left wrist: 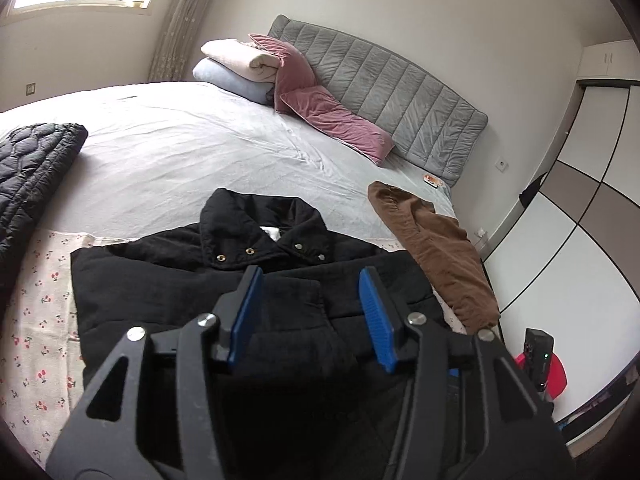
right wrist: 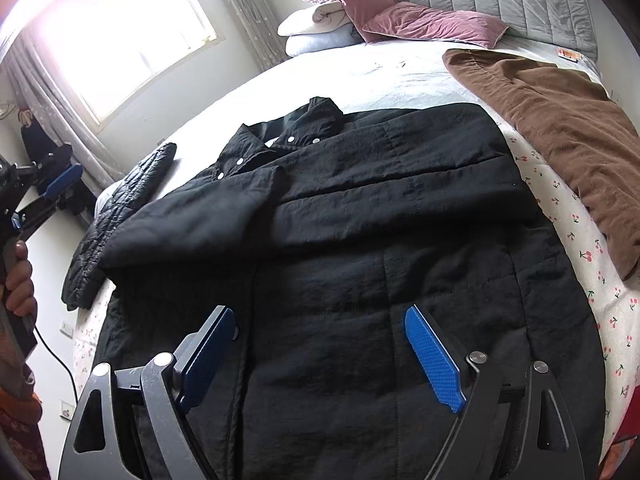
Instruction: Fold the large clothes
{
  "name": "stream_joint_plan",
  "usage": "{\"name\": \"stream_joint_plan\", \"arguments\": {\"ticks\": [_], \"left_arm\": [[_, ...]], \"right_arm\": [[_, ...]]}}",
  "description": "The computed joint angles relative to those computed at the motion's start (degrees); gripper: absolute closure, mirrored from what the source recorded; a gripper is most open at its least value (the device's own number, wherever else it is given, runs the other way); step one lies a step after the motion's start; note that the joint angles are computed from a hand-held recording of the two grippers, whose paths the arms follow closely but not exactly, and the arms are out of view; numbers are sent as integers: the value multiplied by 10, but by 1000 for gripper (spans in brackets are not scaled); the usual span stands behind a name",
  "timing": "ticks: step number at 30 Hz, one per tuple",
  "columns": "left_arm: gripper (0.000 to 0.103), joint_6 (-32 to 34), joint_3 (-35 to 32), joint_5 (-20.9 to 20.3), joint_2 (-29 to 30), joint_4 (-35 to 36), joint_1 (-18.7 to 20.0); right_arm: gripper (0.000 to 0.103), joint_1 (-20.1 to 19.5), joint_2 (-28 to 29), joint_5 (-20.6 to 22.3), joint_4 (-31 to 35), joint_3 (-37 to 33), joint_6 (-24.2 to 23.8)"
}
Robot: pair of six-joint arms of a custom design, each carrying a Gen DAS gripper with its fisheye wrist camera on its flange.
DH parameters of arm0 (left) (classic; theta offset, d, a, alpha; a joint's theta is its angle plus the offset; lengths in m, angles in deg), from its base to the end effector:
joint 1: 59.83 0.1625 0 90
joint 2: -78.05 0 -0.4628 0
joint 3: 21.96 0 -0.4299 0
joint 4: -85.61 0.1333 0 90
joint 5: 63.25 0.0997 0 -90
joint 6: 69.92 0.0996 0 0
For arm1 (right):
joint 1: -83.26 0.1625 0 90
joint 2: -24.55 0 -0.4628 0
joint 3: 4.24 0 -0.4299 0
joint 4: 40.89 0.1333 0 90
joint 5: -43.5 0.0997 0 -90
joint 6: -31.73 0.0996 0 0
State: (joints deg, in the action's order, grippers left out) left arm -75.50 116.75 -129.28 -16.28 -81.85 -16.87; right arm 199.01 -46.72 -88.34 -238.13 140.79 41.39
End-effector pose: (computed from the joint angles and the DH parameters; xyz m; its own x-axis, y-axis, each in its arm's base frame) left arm -0.1784 -0.4035 0.3015 -0.8409 0.4596 -0.2857 0.5340 0.6186 -0.5763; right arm 0.2309 -0.3249 0.1812 -0.8799 0.1337 0.4559 -0.2178 0.7393 -0.6372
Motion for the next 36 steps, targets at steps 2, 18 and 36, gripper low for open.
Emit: {"name": "stream_joint_plan", "arguments": {"ticks": [2, 18, 36], "left_arm": [[52, -3, -5, 40, -24, 33, 17], [72, 58, -32, 58, 44, -3, 185], [74, 118, -33, 89, 109, 4, 147]], "right_arm": [[15, 1, -12, 4, 21, 0, 13], [61, -104, 161, 134, 95, -212, -4], [49, -88, 156, 4, -3, -214, -135]]}}
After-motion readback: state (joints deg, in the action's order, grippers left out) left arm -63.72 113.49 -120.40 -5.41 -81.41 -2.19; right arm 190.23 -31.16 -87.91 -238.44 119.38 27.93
